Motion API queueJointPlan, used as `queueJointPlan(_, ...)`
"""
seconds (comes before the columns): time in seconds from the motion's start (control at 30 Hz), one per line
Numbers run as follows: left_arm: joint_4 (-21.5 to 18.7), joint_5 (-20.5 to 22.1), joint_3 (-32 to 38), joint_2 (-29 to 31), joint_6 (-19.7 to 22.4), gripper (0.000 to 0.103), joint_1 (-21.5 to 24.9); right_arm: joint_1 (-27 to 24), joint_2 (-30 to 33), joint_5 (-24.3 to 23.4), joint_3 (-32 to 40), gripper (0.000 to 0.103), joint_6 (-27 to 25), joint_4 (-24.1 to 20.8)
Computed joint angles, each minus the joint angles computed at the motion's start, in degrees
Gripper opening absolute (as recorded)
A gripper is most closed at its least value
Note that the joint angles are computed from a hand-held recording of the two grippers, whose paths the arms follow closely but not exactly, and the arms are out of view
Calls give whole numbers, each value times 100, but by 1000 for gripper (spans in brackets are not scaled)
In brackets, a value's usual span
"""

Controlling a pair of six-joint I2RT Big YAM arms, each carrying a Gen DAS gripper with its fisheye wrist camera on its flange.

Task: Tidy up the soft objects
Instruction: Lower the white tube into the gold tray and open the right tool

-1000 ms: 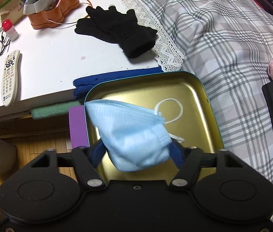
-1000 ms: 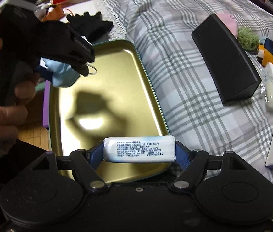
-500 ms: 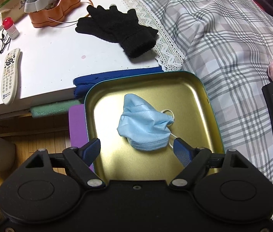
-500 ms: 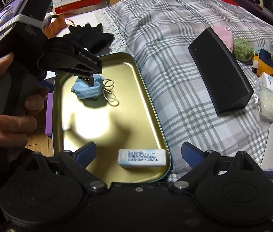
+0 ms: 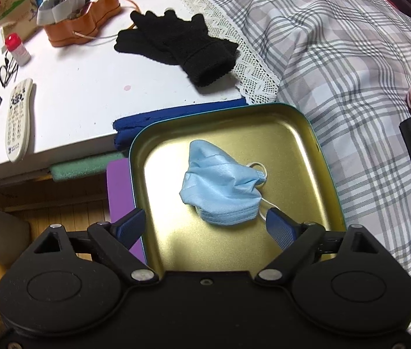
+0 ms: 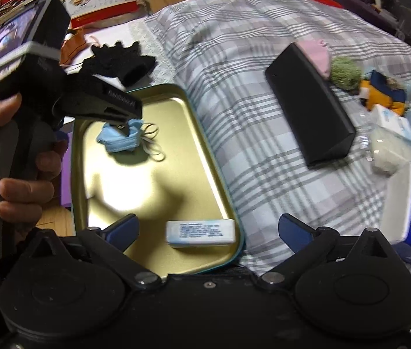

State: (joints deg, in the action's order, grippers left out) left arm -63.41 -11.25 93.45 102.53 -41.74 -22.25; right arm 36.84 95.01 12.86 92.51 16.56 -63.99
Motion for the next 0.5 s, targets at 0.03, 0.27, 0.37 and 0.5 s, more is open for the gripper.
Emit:
queueJointPlan(0.03,30,-48,-12,-10,47,86,-24,2,-43,97,-16,102,32,-10)
queueJointPlan(0.27,651,-803,-310,-246,518,97,-332,-138,-367,625,-129,102,468,-286)
queueJointPlan(0.37,1014,-856,-464,-347,784,99,-425,-432,-599,84,-263,102,813,-323)
queueJointPlan(0.5,1383,-384,-630,-449,1034,99,-442,-795,-980,-115,-509,98,821,-226)
